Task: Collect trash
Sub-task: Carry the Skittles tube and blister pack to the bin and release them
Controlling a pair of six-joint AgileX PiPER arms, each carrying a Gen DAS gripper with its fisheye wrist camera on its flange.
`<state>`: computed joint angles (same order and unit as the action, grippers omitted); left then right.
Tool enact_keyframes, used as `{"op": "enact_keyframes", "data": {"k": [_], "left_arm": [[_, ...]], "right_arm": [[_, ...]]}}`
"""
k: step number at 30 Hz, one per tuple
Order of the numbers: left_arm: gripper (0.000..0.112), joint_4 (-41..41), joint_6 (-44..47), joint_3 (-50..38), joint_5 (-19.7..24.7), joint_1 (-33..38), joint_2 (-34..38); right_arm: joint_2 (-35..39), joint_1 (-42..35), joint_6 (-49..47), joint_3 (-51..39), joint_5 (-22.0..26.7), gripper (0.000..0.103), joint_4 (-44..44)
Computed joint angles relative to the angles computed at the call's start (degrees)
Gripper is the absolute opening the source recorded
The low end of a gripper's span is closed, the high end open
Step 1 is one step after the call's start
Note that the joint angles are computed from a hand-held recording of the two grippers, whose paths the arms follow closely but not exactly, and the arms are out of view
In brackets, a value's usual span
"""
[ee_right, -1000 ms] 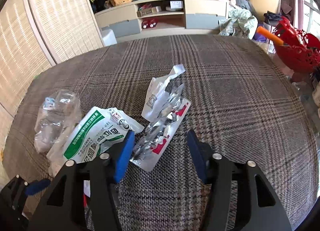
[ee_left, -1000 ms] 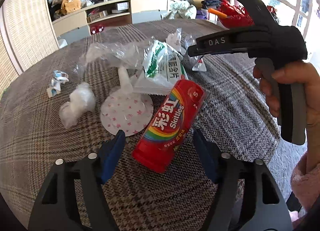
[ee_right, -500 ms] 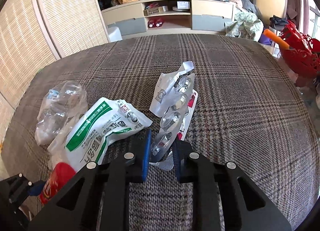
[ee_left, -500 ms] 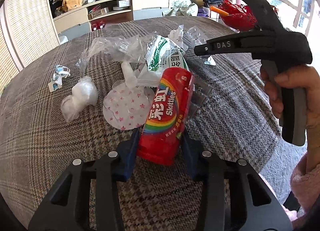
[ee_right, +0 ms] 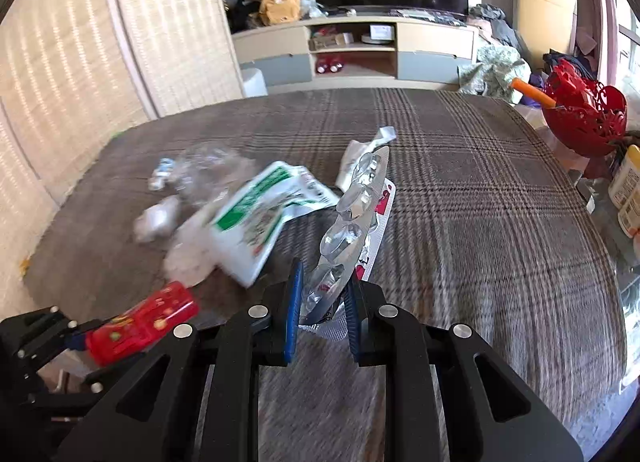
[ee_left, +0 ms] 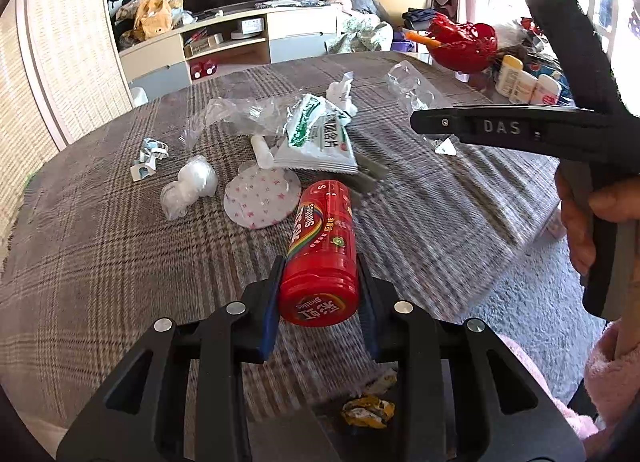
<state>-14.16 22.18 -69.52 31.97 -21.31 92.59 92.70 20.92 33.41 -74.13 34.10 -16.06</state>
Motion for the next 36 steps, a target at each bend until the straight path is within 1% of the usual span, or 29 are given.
{"op": "enact_keyframes", "data": {"k": [4, 8, 11, 17, 21, 24, 26, 27, 29, 33, 36], "left_arm": [[0.031, 2.02, -3.2, 3.93, -0.46, -0.94, -5.53], [0.031, 3.53, -6.51, 7.52, -0.66, -1.78, -11.5], [0.032, 8.74, -13.91, 11.14, -1.38, -4.25, -16.71], [0.032, 17.92, -27.06, 17.32, -0.73, -9.98, -25.65], [0.032, 21.56, -34.0, 21.25, -0.51, -13.38, -30.11], [0.032, 24.57, -40.1, 24.48, -0.7, -15.84, -31.94], [0.032, 24.65, -41.84, 26.53, -1.18, -16.53, -32.26], [0.032, 24.55, -42.65, 27.54, -1.54, -16.87, -32.14], [0.032, 24.22, -44.15, 29.67, -2.43, -17.5, -31.64], [0.032, 24.65, -47.3, 33.61, -4.59, -18.39, -29.52], [0.032, 23.23, -47.1, 35.71, -6.46, -17.73, -26.8]], "right_arm": [[-5.51, 3.47, 3.76, 3.79, 0.41, 0.021, -3.09], [-12.24, 8.54, 10.03, 7.46, 2.39, 0.021, -8.88], [-17.37, 13.14, 15.26, 10.42, 4.42, 0.021, -13.29], [-25.9, 22.69, 26.1, 15.99, 9.52, 0.021, -21.91], [-29.24, 27.33, 31.68, 19.68, 11.86, 0.021, -24.87], [-30.68, 30.01, 35.26, 22.55, 12.37, 0.021, -25.87], [-31.1, 30.92, 36.88, 24.85, 11.51, 0.021, -25.37], [-31.63, 32.13, 38.31, 26.05, 11.83, 0.021, -25.64], [-31.79, 32.84, 39.78, 28.44, 10.52, 0.021, -24.58], [-32.78, 31.87, 39.92, 33.88, 4.83, 0.021, -20.01], [-32.06, 30.66, 38.98, 37.04, 0.53, 0.021, -16.32]]}}
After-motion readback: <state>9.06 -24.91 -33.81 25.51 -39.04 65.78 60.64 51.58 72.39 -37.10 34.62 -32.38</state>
